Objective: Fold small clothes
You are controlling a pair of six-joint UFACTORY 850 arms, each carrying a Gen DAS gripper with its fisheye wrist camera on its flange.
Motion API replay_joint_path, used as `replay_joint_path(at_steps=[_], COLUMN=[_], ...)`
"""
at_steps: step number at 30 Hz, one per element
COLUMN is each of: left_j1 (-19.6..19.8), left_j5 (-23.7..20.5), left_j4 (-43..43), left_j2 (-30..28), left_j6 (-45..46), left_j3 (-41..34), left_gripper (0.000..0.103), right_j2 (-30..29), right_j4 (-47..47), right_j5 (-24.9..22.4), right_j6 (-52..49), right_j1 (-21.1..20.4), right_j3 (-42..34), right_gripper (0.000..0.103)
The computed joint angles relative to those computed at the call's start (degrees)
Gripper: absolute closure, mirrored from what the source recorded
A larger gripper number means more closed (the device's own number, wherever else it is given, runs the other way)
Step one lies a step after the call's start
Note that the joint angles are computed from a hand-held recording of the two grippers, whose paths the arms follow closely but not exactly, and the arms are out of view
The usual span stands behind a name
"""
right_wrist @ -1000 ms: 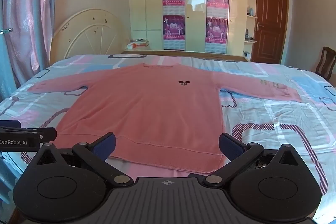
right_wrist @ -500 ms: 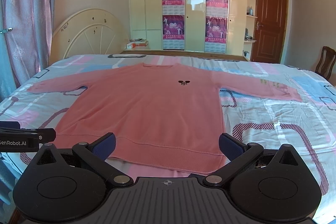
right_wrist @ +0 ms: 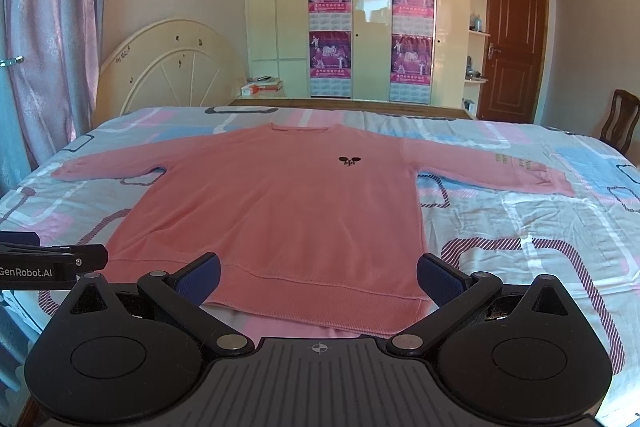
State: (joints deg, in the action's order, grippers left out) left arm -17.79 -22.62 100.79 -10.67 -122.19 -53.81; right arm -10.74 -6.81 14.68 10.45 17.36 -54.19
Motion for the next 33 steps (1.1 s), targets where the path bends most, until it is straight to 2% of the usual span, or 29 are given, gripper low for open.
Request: replay_joint_path(at_steps=[33], left_j1=[-0.5], left_j5=[-0.7], left_j4=[0.2], left_j2=[1.1], left_j6=[-0.3], left_j3=[0.8], left_gripper=[0.0], right_j2=[0.4], right_j4=[1.3], right_j5=[0.6], right_j6=[-1.1], right_j1=[0.4], right_j3=[0.3], right_gripper=[0.0])
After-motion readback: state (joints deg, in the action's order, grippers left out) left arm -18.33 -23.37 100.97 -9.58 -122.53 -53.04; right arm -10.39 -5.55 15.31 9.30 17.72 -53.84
